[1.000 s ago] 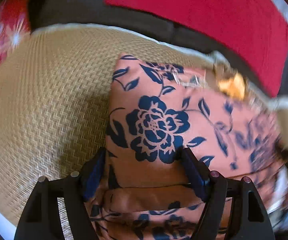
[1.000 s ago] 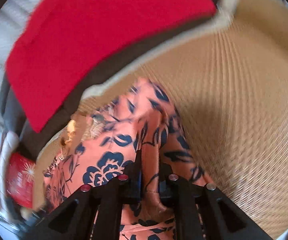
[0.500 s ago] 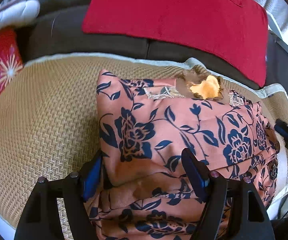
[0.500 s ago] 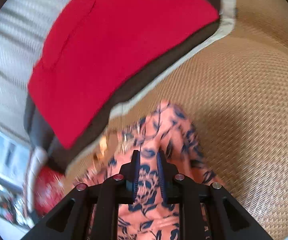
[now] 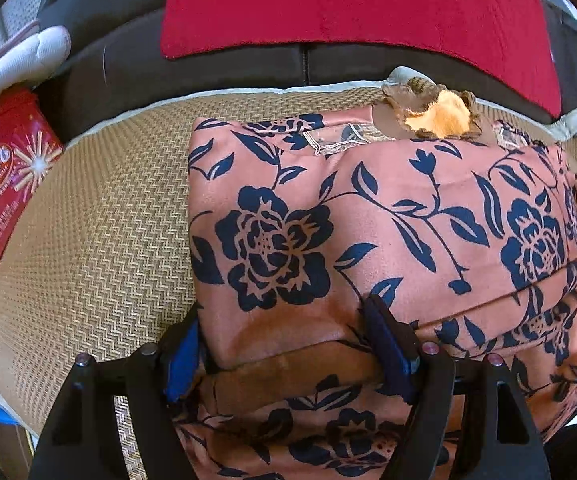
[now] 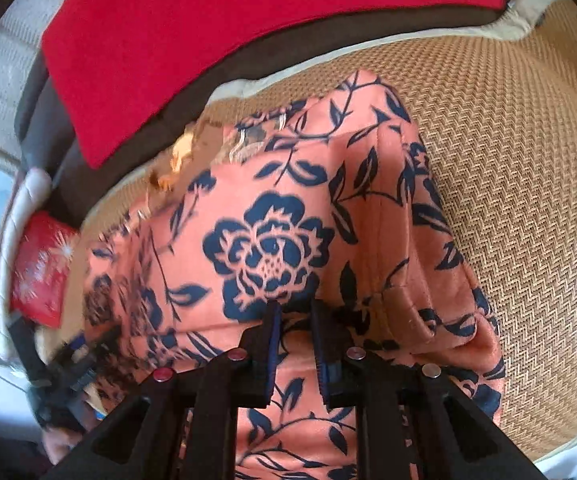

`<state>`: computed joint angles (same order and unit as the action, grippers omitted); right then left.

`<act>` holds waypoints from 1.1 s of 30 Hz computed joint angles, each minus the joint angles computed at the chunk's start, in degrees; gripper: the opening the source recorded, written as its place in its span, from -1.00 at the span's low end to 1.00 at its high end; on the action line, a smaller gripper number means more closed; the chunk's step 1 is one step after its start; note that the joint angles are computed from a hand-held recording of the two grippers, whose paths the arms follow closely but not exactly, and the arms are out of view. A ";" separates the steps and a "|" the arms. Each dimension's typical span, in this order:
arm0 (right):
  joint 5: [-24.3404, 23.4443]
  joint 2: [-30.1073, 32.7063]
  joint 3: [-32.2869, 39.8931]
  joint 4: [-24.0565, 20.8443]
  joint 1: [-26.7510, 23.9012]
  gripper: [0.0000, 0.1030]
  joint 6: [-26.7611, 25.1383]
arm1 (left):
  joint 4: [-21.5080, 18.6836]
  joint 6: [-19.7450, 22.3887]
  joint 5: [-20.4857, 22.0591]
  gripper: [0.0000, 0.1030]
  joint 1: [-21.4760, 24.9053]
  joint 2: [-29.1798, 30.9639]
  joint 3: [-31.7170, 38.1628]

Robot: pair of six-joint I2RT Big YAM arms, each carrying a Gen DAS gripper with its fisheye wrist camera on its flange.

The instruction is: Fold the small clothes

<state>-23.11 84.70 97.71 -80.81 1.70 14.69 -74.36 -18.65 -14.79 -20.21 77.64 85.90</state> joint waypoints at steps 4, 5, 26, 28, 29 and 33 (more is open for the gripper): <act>0.00 -0.01 1.83 5.42 0.07 -0.60 2.13 | 0.26 -0.11 -0.34 0.50 -0.47 0.54 0.20; -0.18 1.09 2.51 6.78 0.28 -0.60 2.33 | 0.40 -0.42 -0.41 0.50 -0.80 0.41 -0.07; -1.55 6.19 2.71 13.29 3.16 -0.60 6.58 | -0.03 -1.89 -0.26 0.50 -0.74 -0.36 0.23; -3.38 4.32 1.13 15.05 3.08 -0.60 7.09 | 0.77 -3.47 -1.31 0.50 -0.64 -1.61 0.16; -4.62 3.31 0.49 15.72 2.93 -0.60 6.76 | 1.63 -4.19 -2.51 0.50 -0.85 -2.40 0.05; -9.08 -0.84 -1.99 16.07 3.25 -0.60 3.48 | 5.54 -5.83 -5.39 0.50 -2.87 -4.74 -0.44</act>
<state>-32.19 83.85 95.72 -64.74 4.94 18.17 -68.82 -24.48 -20.18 -23.08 72.90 85.47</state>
